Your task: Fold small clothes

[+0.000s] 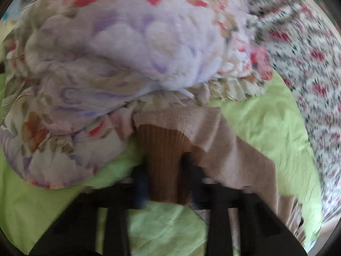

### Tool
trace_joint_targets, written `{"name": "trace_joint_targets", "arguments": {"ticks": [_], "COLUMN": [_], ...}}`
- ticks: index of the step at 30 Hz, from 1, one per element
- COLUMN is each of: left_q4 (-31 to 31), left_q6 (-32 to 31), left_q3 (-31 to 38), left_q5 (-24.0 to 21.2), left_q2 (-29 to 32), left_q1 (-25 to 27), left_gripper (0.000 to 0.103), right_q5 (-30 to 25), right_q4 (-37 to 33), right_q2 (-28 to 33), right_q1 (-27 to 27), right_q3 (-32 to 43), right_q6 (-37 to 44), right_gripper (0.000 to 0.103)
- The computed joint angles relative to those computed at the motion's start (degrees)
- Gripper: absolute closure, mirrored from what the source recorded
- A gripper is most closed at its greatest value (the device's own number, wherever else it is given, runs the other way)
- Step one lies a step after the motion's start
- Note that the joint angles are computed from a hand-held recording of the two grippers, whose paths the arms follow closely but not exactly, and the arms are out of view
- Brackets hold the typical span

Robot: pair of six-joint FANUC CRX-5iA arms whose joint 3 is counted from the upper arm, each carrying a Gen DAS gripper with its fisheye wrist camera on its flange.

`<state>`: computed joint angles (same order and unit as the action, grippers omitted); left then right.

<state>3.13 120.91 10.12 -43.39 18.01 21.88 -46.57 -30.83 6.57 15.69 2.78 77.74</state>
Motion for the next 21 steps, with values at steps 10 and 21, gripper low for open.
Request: {"name": "trace_joint_targets", "arguments": {"ticks": [10,21], "left_q4": [7.3,34.4], "left_q6": [-9.4,-34.5], "left_q3": [-8.4,-11.9], "left_q5": [10.2,18.7], "left_q2": [-8.3,-7.0], "left_q1": [-5.8,-22.9], "left_gripper": [0.093,0.093], "right_q5": [0.6,2.7], "right_q4": [-0.3,-0.8], "right_q2": [-0.8,-5.1], "right_q1": [-0.1,-1.7], "right_q3": [-0.8,-5.3], "right_q6": [0.0,-0.8], "right_gripper": [0.057,0.057]}}
